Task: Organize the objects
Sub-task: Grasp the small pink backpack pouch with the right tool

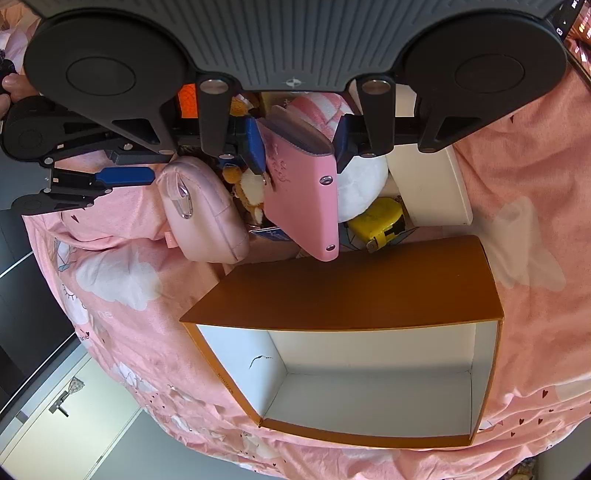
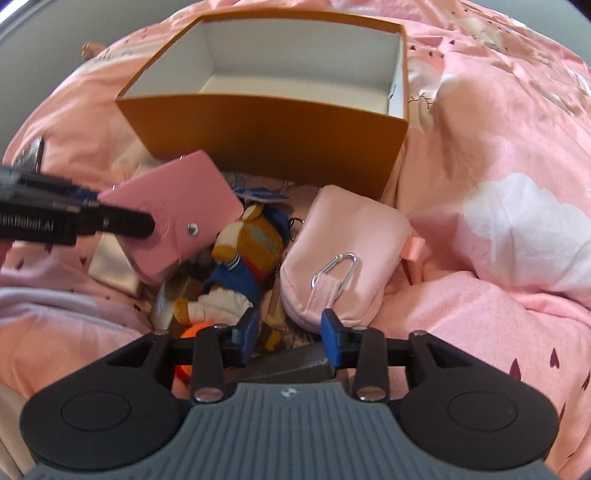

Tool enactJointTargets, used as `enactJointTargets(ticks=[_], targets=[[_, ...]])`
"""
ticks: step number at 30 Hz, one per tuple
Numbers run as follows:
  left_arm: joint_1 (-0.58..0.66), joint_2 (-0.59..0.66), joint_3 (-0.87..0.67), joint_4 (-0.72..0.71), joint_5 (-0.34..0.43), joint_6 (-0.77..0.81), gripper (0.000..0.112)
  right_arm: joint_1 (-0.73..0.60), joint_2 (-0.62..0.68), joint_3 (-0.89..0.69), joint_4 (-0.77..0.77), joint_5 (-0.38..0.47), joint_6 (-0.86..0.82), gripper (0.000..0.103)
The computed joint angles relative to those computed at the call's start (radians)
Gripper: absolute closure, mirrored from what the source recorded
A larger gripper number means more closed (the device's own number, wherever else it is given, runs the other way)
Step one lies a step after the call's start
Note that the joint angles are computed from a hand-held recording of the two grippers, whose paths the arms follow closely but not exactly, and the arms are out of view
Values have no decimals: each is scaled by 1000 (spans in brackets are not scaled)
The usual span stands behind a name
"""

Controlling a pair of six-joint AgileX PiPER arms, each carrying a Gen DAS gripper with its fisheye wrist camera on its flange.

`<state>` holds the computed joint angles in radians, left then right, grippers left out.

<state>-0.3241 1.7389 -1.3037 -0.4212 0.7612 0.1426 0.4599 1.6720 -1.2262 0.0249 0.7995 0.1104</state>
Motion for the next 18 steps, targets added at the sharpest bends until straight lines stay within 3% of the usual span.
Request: enactJointTargets(ticks=[5,8,13,15,18], targets=[[13,23,-22,-3,12,-9,70,38,61,-46,-148,37,73,40],[15,20,-20,-9,6,-13,74,23,117,-73,-133,43,60,32],[10,4,-11,-19,-14,-8,81,-25,152,-60,-94,-5,126,36],[3,-4,-11,-20,-24,-6,83,-35,115,-35,-79,-34,133,37],[-4,-12,-15,-24,-39,3,89,-4,33,4,-176,-79,208,40]])
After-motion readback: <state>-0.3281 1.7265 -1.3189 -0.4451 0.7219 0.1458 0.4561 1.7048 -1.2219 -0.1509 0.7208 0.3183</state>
